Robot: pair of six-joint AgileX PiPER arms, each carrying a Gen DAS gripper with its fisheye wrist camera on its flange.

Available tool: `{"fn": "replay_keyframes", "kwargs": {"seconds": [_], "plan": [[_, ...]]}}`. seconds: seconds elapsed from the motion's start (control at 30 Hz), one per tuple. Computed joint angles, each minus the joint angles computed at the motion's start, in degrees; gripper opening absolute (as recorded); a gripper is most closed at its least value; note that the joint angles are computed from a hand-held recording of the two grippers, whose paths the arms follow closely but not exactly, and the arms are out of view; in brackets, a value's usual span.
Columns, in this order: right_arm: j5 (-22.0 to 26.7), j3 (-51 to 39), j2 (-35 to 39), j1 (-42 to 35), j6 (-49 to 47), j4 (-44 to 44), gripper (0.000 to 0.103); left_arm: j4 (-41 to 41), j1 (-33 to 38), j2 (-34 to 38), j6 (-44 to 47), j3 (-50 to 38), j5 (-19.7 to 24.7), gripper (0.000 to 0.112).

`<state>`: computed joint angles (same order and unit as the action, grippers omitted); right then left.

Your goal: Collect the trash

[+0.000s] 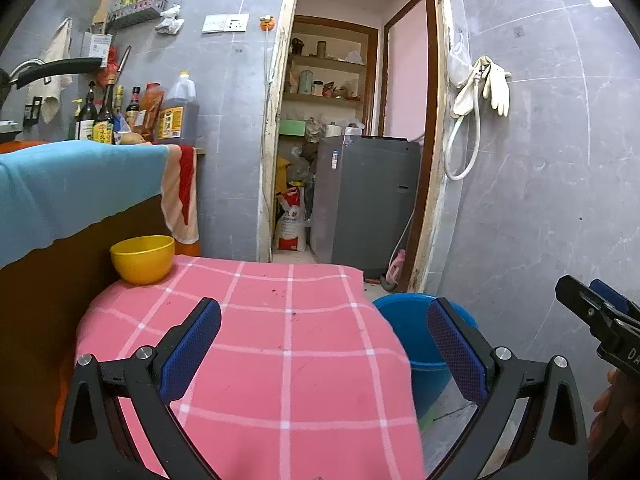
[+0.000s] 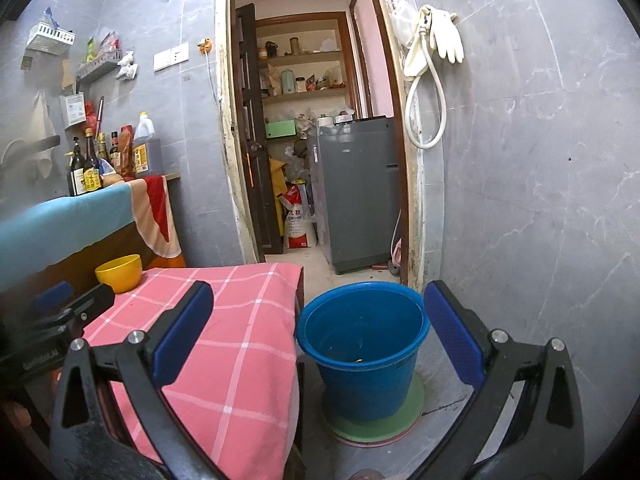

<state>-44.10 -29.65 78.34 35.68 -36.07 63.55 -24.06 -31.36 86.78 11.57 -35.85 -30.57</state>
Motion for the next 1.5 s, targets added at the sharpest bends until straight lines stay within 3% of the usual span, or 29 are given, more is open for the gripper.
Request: {"fn": "replay_keyframes", "kwargs": {"seconds": [0.37, 0.67, 1.13, 1.5], "plan": [[-9.1, 3.7, 1.7, 10.8, 1.2, 6.4, 0.102, 0.2, -0.7, -1.9, -3.2, 9.3, -7.5, 0.101], [-12.1, 5.0, 6.3, 13.4, 5.8, 6.3, 0.102, -0.9, -1.8, 1.4, -4.1, 12.9, -14.7, 0.101], [-13.9, 6.4, 9.9, 14.7, 10.6, 5.2, 0.102, -0.8, -2.9, 5.3, -5.9, 15.8, -21.9, 0.101], [-13.4, 6.3, 10.5, 14.4, 11.3, 4.8, 0.102, -2.4, -3.3, 6.2, -4.9, 15.7, -23.3, 0.101]]}}
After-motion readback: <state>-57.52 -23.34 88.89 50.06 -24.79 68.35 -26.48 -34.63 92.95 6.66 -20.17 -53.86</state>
